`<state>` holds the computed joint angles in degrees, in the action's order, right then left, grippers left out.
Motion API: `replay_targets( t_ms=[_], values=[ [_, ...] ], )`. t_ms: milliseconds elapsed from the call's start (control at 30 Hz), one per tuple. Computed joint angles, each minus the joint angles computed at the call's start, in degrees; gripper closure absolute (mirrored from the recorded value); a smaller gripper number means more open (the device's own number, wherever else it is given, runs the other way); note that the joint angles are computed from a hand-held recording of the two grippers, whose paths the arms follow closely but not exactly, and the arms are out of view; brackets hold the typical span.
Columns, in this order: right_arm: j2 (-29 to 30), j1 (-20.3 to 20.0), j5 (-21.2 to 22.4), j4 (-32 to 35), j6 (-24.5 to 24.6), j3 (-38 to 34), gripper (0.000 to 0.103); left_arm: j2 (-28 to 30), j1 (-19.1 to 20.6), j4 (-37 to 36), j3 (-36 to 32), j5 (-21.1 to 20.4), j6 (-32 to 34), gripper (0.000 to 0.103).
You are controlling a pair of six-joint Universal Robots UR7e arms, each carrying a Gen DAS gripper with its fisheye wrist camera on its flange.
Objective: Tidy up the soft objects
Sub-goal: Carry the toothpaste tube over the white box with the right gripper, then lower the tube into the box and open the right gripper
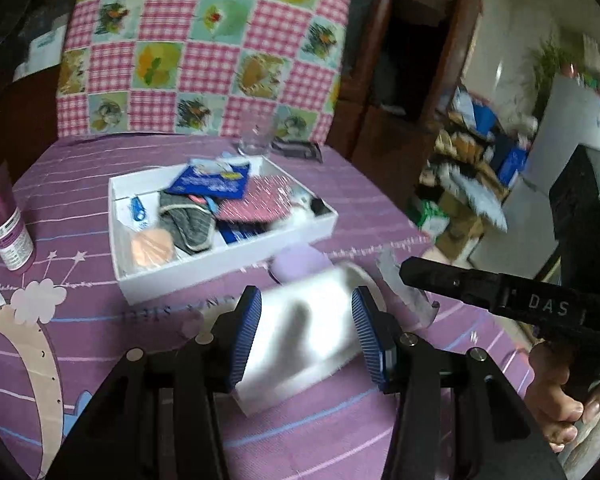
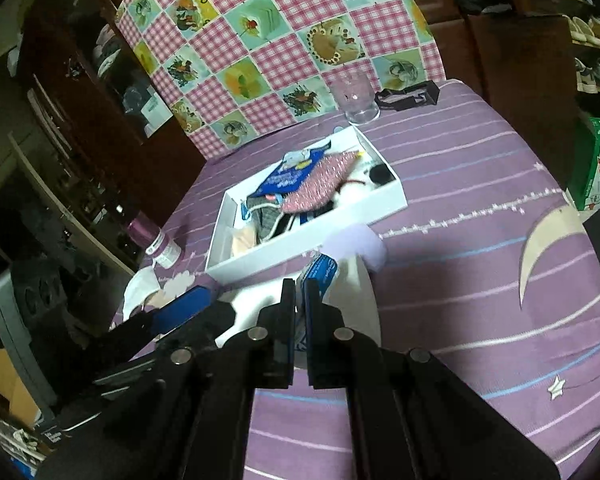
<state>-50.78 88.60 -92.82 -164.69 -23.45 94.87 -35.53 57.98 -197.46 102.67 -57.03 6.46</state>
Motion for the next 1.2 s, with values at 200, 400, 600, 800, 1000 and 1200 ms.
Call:
replay_targets(
  t_ms=[200, 400, 600, 800, 1000, 1200],
  values=[
    [3.8, 2.9, -1.9, 4.3, 1.8, -6.7, 0.098, -0.4, 2.3, -1.7, -2.6, 2.0, -1.8, 0.056],
    [11.7, 5.5, -3.7, 13.1, -0.7, -18.1, 0.098, -0.1, 4.0, -5.4, -5.1, 7.8, -2.1, 0.056],
    [19.8, 6.3, -4.5, 20.2, -2.4, -30.0, 0.098, 1.8, 6.4, -3.9, -8.9, 9.5, -4.4, 0.056],
    [24.8, 5.2, 0.9, 25.4, 1.9, -36.8, 0.098, 5.3, 5.8, -9.6, -11.6, 16.9, 1.7, 0.056],
    [28.0, 3.6, 4.4, 30.4, 10.8, -41.9, 0.068, 5.9, 5.4, -11.1, -11.8, 19.5, 3.1, 0.052],
    [24.9, 2.6, 8.4, 22.9, 9.4, -35.8, 0.036, 6.5, 5.2, -10.4, -12.4, 20.4, 4.0, 0.046]
  ],
)
